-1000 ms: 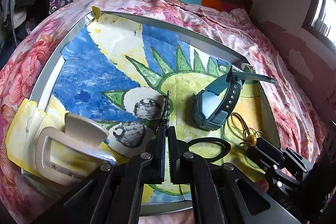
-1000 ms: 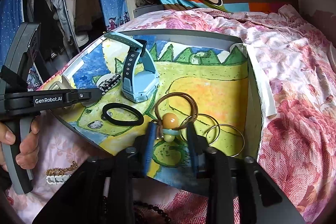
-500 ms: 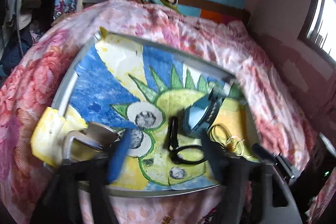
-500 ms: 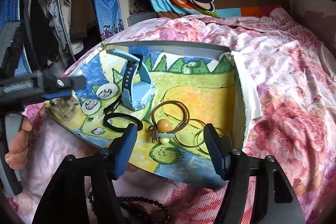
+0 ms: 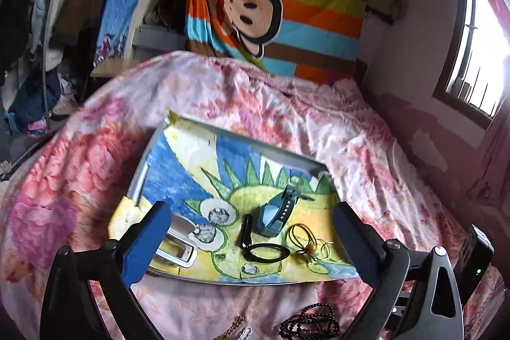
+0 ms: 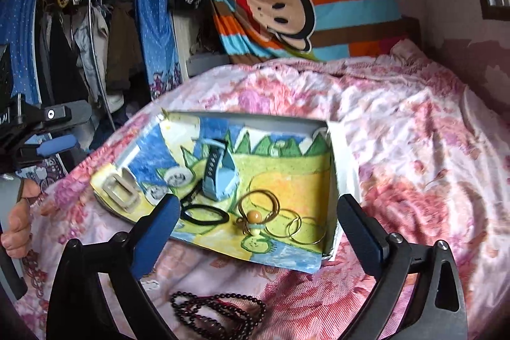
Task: Organize jewelry
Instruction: 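Pull both open tools back from the tray toward the remaining jewelry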
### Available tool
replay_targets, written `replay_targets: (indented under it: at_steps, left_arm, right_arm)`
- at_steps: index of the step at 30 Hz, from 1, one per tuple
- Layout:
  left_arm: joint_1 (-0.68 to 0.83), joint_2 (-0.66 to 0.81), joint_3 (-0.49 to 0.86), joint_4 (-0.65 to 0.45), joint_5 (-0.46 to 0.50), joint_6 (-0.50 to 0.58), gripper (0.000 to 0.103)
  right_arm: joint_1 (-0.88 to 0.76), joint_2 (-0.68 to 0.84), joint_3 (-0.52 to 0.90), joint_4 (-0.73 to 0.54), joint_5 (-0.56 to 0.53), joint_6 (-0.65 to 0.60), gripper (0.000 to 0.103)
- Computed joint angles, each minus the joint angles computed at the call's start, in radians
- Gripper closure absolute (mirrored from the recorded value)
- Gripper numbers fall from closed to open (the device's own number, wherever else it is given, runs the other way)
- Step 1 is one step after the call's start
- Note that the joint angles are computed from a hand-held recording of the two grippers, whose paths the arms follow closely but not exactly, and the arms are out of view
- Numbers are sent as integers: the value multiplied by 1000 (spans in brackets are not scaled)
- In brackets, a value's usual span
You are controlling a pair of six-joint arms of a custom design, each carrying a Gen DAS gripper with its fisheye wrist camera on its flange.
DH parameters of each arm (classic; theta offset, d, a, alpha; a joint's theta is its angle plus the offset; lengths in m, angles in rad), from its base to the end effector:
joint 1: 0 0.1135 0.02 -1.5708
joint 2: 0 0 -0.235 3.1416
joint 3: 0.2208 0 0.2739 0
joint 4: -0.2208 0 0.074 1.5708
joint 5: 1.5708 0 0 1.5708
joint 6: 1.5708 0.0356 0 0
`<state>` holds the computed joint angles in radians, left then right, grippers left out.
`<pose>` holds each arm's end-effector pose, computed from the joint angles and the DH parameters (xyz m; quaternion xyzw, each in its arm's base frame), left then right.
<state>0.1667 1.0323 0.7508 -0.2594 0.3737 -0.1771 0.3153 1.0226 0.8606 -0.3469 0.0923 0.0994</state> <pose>0.2632 0.0311 0.2435 -0.0561 0.8582 -0.1642 0.4831 0.2544 0.0795 0.2768 -0.0696 0.8589 0.0652 0.5032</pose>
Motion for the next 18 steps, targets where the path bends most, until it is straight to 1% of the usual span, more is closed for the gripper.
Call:
replay_targets:
  at_steps: [4,8,12,18]
  left_arm:
    - [25,-136,-53,-35,7,22,0]
    - [72,-309,-122,-88,37,75,0]
    - [148,-459,-172,-172,115,134,0]
    - [311,-600,-236,-300,291,241,0]
  right_arm:
    - [48,-119,-26,-27,58,1,2]
    - [125,-244,-61,-64,150,6,2]
    - [208,-351,-83,-127,243,18,2]
    - [362,-502,-99,-283,418,60,2]
